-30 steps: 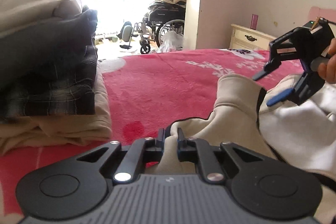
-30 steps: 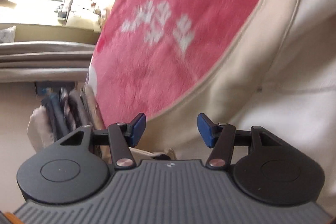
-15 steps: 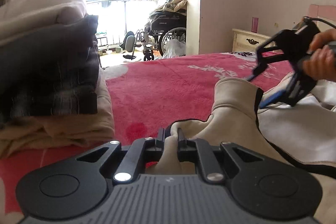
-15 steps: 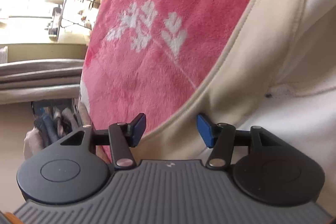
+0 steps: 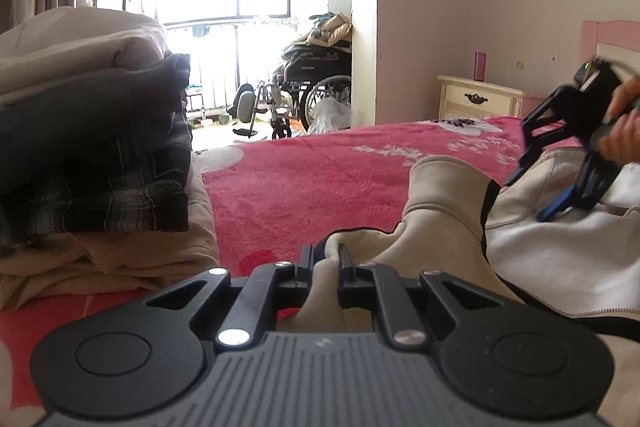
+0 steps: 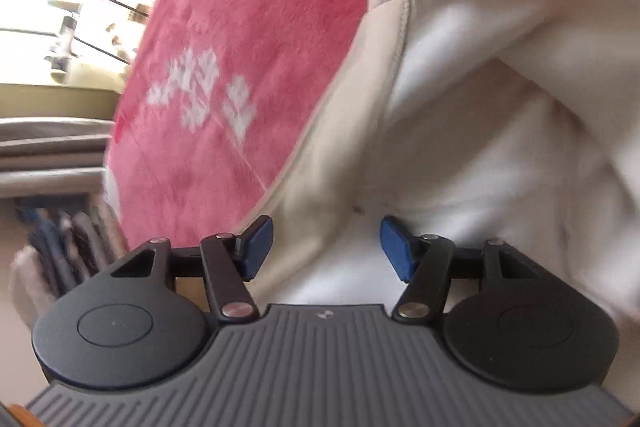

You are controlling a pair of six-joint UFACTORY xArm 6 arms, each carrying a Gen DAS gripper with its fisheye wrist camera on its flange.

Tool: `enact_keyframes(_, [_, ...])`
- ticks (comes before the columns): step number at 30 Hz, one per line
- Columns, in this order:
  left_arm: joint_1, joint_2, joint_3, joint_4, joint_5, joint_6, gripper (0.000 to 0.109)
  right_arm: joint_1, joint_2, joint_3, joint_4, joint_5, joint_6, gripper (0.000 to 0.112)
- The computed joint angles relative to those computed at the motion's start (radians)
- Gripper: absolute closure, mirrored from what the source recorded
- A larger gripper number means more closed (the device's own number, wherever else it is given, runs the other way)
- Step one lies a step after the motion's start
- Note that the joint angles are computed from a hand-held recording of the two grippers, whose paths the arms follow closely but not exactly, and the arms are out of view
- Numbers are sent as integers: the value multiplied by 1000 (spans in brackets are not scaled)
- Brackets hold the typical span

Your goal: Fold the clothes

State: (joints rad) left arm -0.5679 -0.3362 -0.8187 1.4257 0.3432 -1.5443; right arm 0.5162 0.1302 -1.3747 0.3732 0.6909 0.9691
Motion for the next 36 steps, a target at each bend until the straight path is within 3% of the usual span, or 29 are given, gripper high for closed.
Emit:
enact_keyframes(6, [-16, -6, 0, 71, 29, -49, 98, 13, 31, 28, -37, -155, 71, 48])
enact_keyframes(11, [-33, -13, 1, 102, 60, -72, 98, 47, 0, 163, -56, -440, 78, 49])
enact_keyframes(14, [-38, -5, -4, 68, 76, -41, 98, 65, 19, 206, -3, -607, 20, 49])
enact_keyframes(18, [-47, 19, -19, -19, 106, 44, 98, 86, 54, 203, 118, -708, -125, 49])
enact_keyframes(21, [-43, 58, -44, -190, 121, 196, 96, 94, 78, 178, 222, -715, -219, 49])
enact_keyframes(25, [-52, 92, -73, -373, 172, 347, 90, 78, 61, 126, 498, -595, -409, 48])
enact_keyframes(27, [-74, 97, -88, -378, 228, 364, 83, 56, 16, 140, 572, -532, -409, 47])
enact_keyframes(30, [-119, 108, -122, -381, 344, 386, 65, 47, -85, 196, 599, -490, -436, 46])
enact_keyframes(36, [-174, 88, -172, -413, 511, 399, 47, 72, -400, 367, 735, -427, -591, 46])
